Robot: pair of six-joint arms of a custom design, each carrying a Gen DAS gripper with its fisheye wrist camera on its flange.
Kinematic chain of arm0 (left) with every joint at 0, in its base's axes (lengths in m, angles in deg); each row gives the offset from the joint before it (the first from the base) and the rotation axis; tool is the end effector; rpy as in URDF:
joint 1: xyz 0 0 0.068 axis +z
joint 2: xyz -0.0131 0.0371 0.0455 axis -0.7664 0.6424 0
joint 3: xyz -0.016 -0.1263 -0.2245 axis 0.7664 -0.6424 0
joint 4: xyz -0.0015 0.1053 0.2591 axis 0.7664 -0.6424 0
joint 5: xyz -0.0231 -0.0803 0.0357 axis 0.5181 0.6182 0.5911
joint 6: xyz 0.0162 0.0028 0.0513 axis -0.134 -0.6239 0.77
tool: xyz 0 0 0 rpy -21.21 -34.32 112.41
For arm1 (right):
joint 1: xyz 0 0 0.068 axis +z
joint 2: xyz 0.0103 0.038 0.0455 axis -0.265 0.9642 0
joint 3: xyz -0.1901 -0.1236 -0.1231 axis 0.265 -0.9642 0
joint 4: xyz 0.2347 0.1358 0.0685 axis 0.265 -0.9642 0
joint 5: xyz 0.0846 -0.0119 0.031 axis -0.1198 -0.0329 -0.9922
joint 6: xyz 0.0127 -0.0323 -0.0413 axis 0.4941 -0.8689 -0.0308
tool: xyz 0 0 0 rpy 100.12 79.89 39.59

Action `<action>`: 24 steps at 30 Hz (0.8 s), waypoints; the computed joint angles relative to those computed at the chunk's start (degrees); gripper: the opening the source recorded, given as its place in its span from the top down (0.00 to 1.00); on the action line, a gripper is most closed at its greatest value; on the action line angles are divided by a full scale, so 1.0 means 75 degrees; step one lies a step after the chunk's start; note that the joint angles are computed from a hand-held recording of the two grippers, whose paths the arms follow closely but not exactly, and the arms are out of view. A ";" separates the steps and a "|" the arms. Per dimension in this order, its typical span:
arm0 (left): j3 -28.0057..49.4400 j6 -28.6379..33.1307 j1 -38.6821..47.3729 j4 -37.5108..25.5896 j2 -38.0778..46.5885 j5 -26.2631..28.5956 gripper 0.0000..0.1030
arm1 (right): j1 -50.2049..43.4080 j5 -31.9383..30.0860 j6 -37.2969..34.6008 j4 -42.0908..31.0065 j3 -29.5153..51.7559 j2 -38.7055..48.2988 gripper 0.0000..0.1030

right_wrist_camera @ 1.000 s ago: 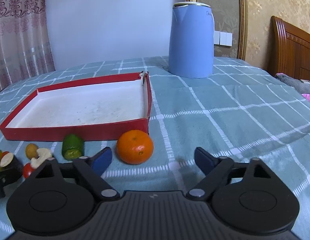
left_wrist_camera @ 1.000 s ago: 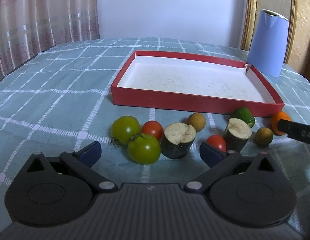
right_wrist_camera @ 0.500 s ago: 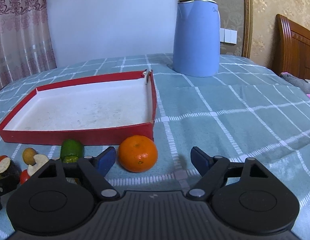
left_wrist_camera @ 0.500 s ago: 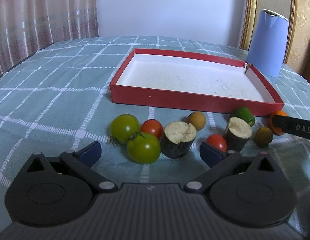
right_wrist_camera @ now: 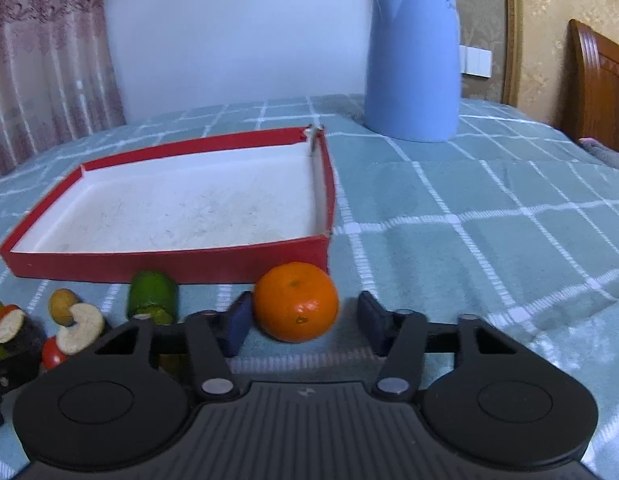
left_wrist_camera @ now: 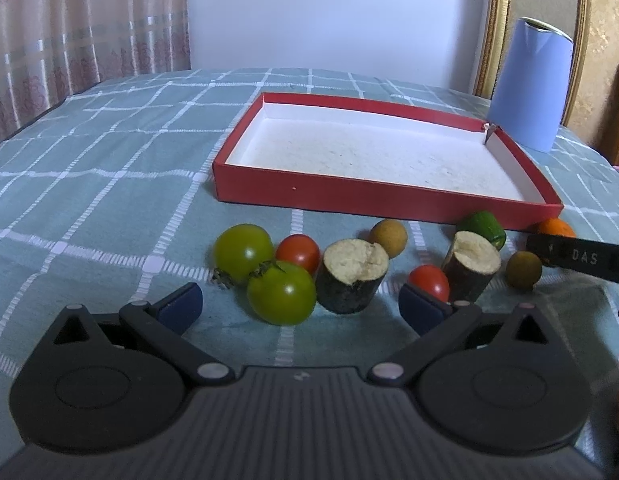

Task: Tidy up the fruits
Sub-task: 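Close the right gripper around the orange, then carry the orange into the red tray and open the right gripper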

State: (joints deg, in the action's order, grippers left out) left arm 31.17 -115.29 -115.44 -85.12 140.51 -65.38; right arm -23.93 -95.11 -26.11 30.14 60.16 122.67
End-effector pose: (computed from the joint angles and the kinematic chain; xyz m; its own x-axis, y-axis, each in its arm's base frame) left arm 0.1131 -0.1839 0.1031 -0.6097 -0.1268 -0.7824 -0.1444 0.9884 -0.0476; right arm 0.2963 -0.0327 0.0923 -0.6026 -0.0623 -0.7956 -0.2135 0.9732 0.0855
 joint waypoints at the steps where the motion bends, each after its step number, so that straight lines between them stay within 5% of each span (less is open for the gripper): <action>1: -0.0005 0.0035 -0.0007 0.0039 0.0016 -0.0013 0.00 | 0.0024 0.0045 -0.0028 0.0034 -0.0014 -0.0002 0.58; 14: -0.0390 0.0218 0.0094 0.0566 -0.0323 0.0072 0.00 | -0.0084 -0.0514 -0.0061 0.0023 0.0243 -0.0512 0.59; 24: -0.0246 0.0287 0.0110 0.0555 -0.0120 0.0078 0.00 | 0.0880 0.0503 -0.0165 -0.0180 0.1797 0.1290 0.58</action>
